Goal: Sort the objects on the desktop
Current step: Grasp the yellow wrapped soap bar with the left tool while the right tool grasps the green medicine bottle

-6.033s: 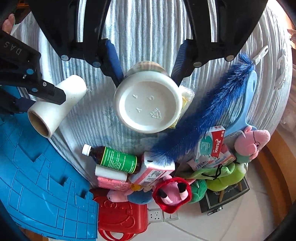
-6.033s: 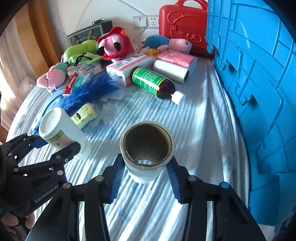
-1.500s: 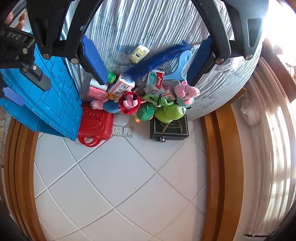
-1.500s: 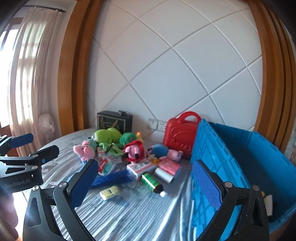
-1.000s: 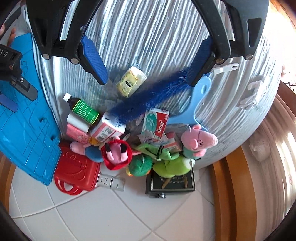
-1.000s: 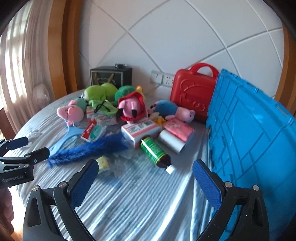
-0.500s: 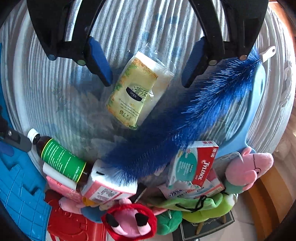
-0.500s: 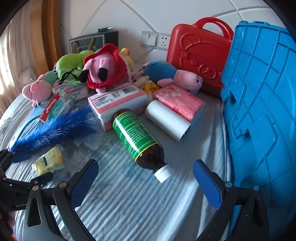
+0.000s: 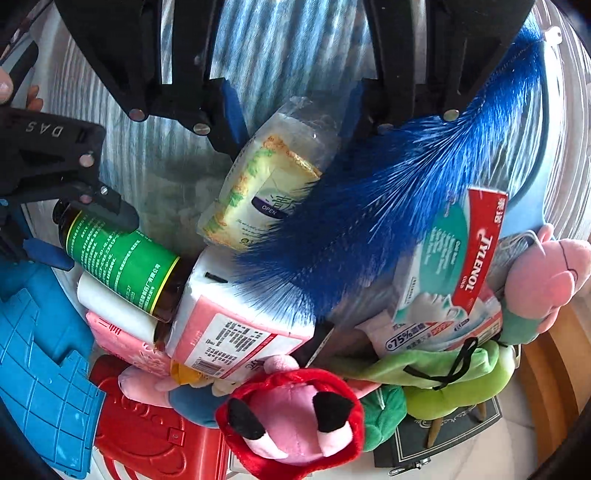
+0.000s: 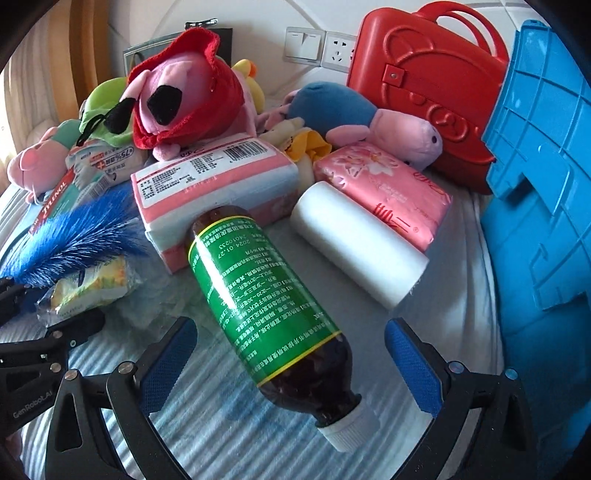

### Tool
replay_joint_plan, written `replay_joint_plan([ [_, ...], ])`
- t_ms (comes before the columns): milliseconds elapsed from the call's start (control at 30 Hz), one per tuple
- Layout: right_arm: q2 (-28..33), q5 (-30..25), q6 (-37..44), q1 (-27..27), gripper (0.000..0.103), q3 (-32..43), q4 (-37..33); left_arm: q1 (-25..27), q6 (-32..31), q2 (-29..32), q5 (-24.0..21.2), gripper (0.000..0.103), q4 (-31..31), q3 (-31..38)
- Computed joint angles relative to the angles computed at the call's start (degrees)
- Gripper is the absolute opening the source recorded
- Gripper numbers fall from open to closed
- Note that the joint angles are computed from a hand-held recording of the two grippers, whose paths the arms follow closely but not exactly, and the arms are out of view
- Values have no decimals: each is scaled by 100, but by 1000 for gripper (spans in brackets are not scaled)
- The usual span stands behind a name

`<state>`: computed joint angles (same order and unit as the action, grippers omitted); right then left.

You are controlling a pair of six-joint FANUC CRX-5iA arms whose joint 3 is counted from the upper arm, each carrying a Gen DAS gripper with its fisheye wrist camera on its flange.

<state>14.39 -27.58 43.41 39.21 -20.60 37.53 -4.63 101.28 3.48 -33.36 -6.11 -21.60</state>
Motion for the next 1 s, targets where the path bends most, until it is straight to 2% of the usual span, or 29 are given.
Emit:
replay_joint_plan([
  [133, 31, 40, 516, 2, 103, 165, -743, -22, 26, 126, 25, 45, 27, 124],
  [200, -56, 14, 999, 14, 103, 275, -1452, -55, 92, 135, 32, 44, -61, 152],
  [367, -125, -111, 1545, 2, 103, 435, -2210, 30, -32, 150, 128, 45, 71, 107],
  [433, -28, -194, 1144, 15, 103, 415, -1852, 49, -62, 163, 200, 45, 101, 85],
  [500, 111, -302, 909, -22, 103, 455, -1785, 45, -139, 165, 262, 45, 73, 73],
  [600, 34, 23, 185, -16, 103, 64, -972, 63, -205, 175, 452, 50, 50, 22],
  [733, -45, 223, -557, 3, 103, -221, -309, 98, -186, 266, 374, 64, 60, 114],
  [800, -46, 113, -344, 31, 103, -139, -493, 148, -403, 264, 261, 65, 182, 135],
  [867, -12, -337, 521, 53, 103, 263, -1356, 32, -355, 320, 110, 65, -29, 307],
  [900, -85, -385, 692, 36, 101, 328, -1659, -22, -306, 306, 126, 65, -151, 331],
  [1000, -434, 119, 293, 44, 97, -25, -1293, -120, -277, 398, 31, 65, -236, 460],
])
